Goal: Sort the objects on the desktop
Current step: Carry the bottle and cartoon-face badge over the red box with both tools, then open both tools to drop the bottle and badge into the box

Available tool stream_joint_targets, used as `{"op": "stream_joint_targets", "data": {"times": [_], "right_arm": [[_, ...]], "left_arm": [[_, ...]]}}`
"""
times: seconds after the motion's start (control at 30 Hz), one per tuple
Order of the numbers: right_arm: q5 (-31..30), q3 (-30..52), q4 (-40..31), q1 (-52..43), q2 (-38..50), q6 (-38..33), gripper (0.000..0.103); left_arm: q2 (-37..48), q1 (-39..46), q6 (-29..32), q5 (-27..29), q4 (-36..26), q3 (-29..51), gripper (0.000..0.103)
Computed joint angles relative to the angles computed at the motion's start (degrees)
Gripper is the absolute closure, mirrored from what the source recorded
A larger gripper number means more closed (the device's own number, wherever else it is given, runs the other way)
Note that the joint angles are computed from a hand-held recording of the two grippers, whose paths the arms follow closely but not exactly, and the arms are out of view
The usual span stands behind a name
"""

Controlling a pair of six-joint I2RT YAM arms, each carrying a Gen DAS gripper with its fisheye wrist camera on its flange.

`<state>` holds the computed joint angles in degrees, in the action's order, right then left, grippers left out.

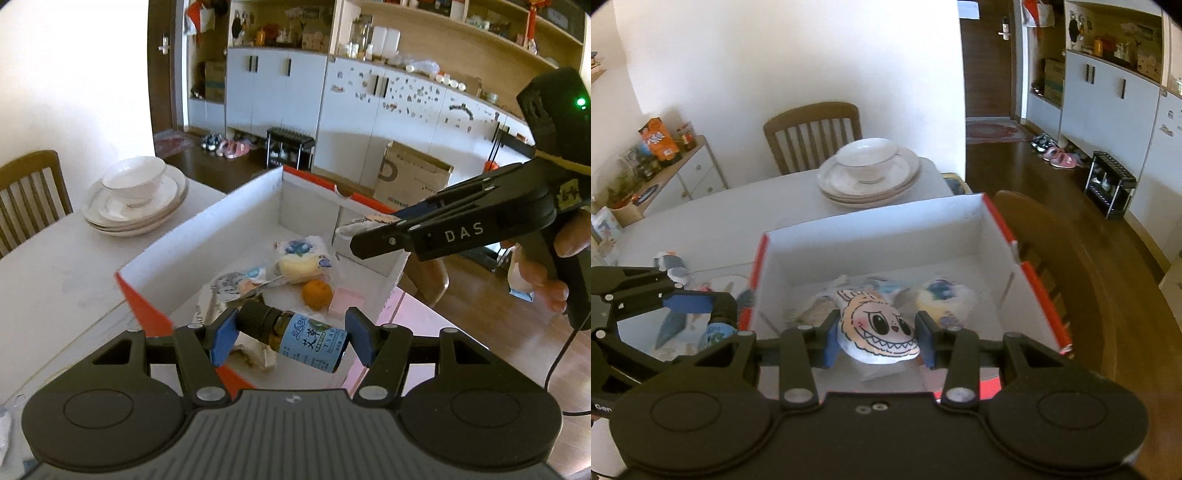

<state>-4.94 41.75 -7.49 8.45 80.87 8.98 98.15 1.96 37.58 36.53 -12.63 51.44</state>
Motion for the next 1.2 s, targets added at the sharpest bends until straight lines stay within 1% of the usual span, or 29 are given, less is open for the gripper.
{"op": "stream_joint_targets", "data": {"times": [0.13,0.27,0.4,0.7,0.8,1.1,1.2], "right_arm": [[-2.2,0.4,1.2,-3.2,3.0,-2.4,0.062],[-3.5,2.0,1.6,-5.0,6.6,-4.5,0.062],[-4.0,3.2,2.8,-5.7,9.9,-6.2,0.062],[-4.3,7.4,2.9,-5.6,18.8,-9.4,0.062],[-4.2,8.3,3.1,-5.4,21.1,-9.9,0.062],[-5.2,10.8,1.6,-6.4,25.8,-10.9,0.062],[-5.6,11.5,0.9,-6.7,26.7,-11.3,0.061]], "left_arm": [[4.4,-4.2,-4.1,-4.4,1.4,2.5,0.041],[7.8,-6.7,-6.4,-7.6,2.7,4.6,0.041],[11.1,-9.0,-8.7,-10.6,2.6,7.1,0.041],[16.8,-11.8,-10.1,-16.1,1.3,11.1,0.041],[18.7,-11.6,-11.3,-15.1,-1.0,13.5,0.041],[19.9,-12.1,-12.5,-15.0,-3.5,15.7,0.041],[19.5,-11.9,-12.5,-14.5,-3.1,15.2,0.041]]}}
